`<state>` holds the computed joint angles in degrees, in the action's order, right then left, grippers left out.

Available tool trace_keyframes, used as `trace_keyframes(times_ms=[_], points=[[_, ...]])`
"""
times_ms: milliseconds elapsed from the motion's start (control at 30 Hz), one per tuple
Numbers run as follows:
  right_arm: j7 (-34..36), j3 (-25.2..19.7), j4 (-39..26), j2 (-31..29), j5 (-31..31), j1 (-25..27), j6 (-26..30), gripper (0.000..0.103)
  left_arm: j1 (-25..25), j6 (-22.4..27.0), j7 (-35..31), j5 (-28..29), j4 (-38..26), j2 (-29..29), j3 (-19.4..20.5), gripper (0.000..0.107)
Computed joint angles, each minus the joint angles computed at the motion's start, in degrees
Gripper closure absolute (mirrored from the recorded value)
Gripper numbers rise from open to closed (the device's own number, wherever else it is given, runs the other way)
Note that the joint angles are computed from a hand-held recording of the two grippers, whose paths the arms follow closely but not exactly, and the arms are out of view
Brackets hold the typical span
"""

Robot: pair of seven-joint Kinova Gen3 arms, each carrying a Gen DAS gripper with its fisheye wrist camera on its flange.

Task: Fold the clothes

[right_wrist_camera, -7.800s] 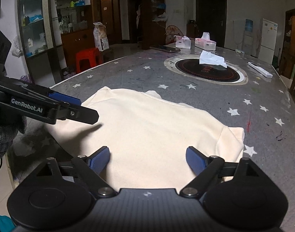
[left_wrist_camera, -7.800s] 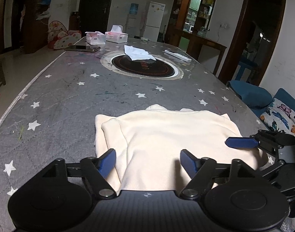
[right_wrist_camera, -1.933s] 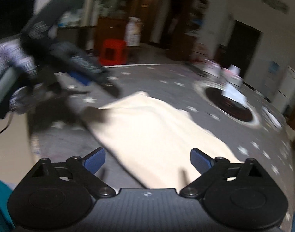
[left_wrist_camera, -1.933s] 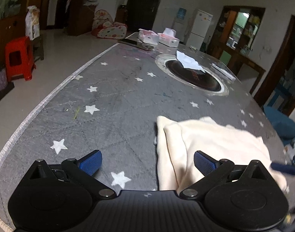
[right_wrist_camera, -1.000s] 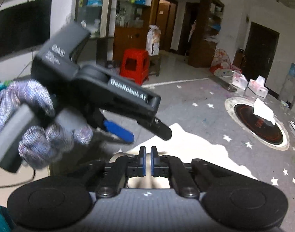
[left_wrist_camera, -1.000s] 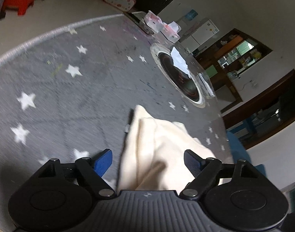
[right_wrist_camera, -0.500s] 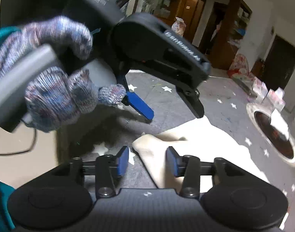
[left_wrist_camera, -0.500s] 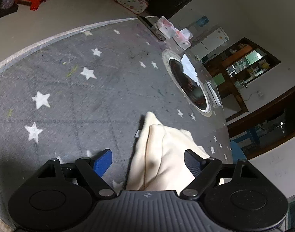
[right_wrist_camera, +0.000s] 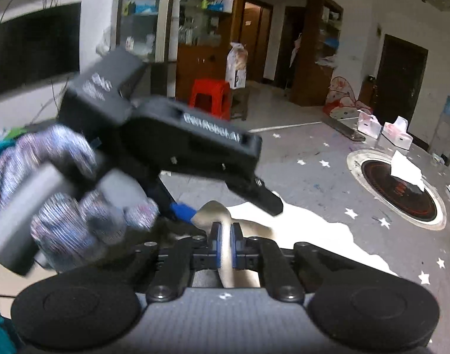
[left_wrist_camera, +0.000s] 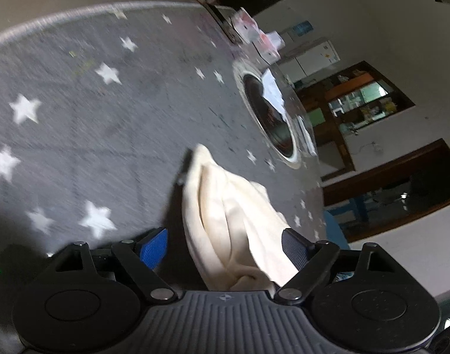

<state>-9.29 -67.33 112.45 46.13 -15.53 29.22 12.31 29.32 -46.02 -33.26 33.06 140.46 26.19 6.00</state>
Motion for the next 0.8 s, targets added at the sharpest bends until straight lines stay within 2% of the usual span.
trace_keyframes(times_ms=[67, 133, 233, 400, 500, 567, 667, 800], points=[[0.12, -0.24, -0.4, 0.22, -0.19, 0.8, 1.45, 0.098, -1.78, -1.31, 2.76, -3.53, -0.11, 1.3, 0.83, 0.04], [0.82, -0.28, -0.49, 0.51, -0.85, 1.49, 2.67, 0.098, -3.04, -2.28, 4.92, -6.17, -0.17, 2.53, 1.3, 0.064], [2.12, 0.78, -0.92, 0.47, -2.42, 1.45, 4.27, 0.096, -3.51, -2.61, 6.13, -7.64, -0.1, 3.57, 1.26, 0.087], [4.45, 2.8, -1.46, 0.34, -6.61, 3.62, 5.0, 0.083, -3.06, -2.04, 4.6, -7.98, -0.05, 3.58, 0.51, 0.089], [3.78, 5.71, -2.14, -0.72, -8.97, 4.02, 2.71, 0.077, -1.97, 0.3, 1.41, -6.12, -1.15, 2.84, -0.27, 0.089], [1.79, 7.92, -2.97, -1.25, -9.83, 3.78, 0.59, 0.076, -1.31, 1.56, -0.5, -4.77, -1.78, 2.44, -0.62, 0.089], [-2.98, 11.42, -5.07, -1.24, -9.93, 2.66, -2.69, 0.065, -1.4, 2.11, -1.31, -4.34, -2.06, 2.29, -0.49, 0.089], [-10.0, 16.21, -9.76, 0.27, -10.12, -0.14, -3.0, 0.064, -1.2, 3.76, -3.32, -3.33, -2.75, 1.86, -0.84, 0.089]])
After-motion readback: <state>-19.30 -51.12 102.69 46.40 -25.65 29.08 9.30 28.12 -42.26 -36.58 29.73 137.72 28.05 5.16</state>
